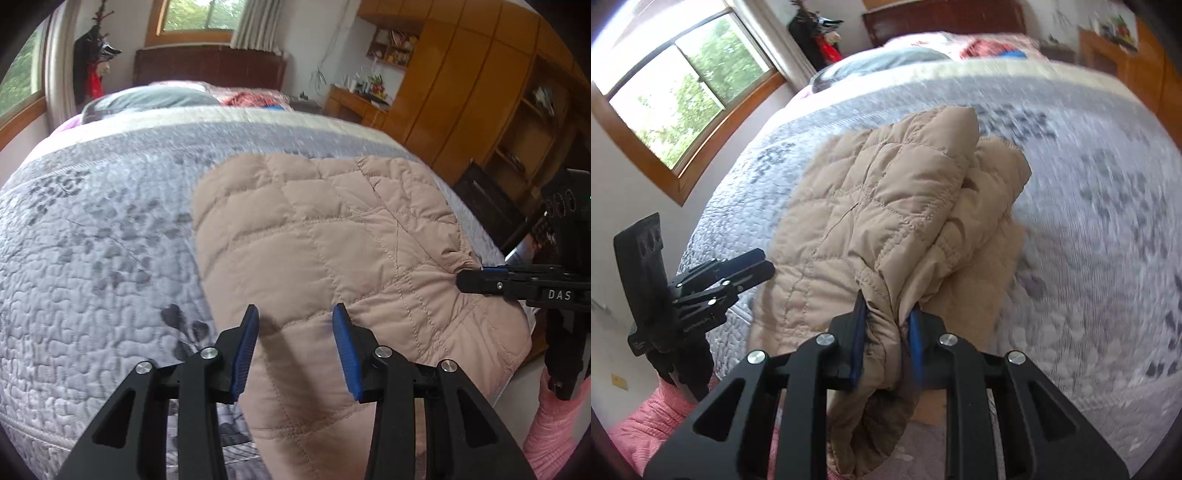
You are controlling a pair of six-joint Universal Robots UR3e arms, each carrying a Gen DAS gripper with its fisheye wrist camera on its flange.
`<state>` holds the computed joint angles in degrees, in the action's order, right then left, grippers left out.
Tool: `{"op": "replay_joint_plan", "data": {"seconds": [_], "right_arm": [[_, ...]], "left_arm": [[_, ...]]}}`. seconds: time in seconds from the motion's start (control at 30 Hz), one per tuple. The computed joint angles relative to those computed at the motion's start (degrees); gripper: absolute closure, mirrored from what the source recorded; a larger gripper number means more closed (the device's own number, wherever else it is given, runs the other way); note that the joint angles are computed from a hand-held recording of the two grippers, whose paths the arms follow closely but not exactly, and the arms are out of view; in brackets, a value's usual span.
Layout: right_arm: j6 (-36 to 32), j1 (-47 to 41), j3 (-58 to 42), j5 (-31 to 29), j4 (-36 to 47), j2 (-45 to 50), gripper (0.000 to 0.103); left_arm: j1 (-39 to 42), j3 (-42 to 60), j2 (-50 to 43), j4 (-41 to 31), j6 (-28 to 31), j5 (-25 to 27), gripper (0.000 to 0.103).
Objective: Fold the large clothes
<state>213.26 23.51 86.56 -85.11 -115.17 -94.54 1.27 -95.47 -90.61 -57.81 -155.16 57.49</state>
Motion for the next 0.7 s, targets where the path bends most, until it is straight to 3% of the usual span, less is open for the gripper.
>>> {"op": "replay_joint_plan", "data": {"seconds": [0.4,0.57,0.63,0.7], "right_arm": [[1.6,-6.6,29.1,8.5,-20.8,-7.8,0.079],[3.4,-6.0,30.1,8.0,-23.1,-7.3,0.076],[3.4,-4.9,27.7,6.5,-20.8,-7.1,0.071],[4.8,-3.1,24.0,3.5,-16.2,-7.8,0.059]], "left_arm": [[-4.4,-5.5,-3.5,8.8,-0.4,4.3,0.058],[-4.7,-5.6,-4.5,9.9,-1.2,4.6,0.058],[-3.4,-3.0,-4.7,5.4,-0.5,2.9,0.058],[-1.6,-1.4,-3.2,1.2,0.3,1.7,0.058]]}}
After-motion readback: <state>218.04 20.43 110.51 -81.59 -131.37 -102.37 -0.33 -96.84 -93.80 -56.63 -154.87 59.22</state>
